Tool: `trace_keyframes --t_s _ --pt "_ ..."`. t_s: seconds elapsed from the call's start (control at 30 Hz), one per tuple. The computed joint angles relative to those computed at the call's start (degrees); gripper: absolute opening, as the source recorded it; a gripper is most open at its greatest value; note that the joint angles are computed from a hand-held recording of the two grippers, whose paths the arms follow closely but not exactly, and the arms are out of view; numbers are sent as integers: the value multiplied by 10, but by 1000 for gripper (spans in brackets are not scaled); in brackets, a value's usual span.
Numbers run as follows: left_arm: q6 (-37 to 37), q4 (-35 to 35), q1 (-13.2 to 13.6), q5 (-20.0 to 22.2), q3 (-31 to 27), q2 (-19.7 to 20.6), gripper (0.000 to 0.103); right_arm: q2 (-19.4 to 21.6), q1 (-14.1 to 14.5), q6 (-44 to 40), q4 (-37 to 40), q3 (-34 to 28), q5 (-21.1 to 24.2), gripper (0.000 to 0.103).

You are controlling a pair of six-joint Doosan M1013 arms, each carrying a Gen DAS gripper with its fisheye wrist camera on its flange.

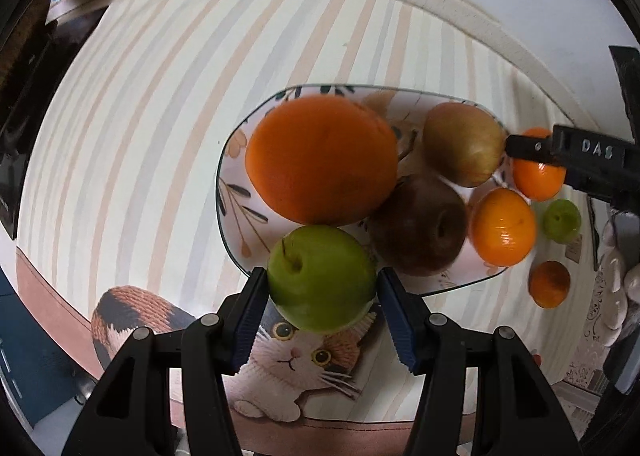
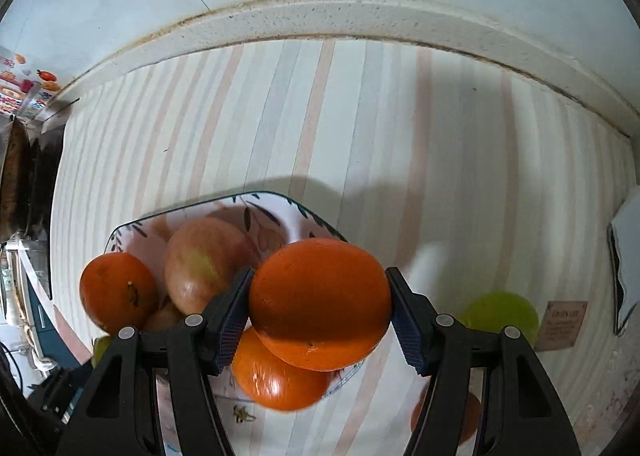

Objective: Organize fruits
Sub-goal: 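Grasp green apple with left tool while right tool grasps an orange, carry both to plate, then release both fruits on the plate and lift both tools away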

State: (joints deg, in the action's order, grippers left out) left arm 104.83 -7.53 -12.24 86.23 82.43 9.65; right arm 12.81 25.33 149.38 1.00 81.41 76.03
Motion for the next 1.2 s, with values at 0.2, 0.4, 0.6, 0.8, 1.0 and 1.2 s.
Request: trace_keyframes --t_s 0.2,0.4,0.6,0.8,1.0,1.2 --pt "-21 -3 1 -1 -9 4 54 2 -8 -1 31 14 -26 69" --pt "-41 -14 9 2 -28 10 62 -11 -10 -13 35 22 -32 87" --pt "-44 -11 11 -4 -33 4 84 -20 7 -11 5 13 -14 91" --pt "-45 6 5 -13 -24 -9 87 -21 54 -9 -52 -10 25 93" --pt "-41 22 3 -26 -12 -26 87 -21 98 11 -94 -28 46 95" --pt "-39 24 2 -33 -10 -42 87 -22 123 35 -116 -42 55 95"
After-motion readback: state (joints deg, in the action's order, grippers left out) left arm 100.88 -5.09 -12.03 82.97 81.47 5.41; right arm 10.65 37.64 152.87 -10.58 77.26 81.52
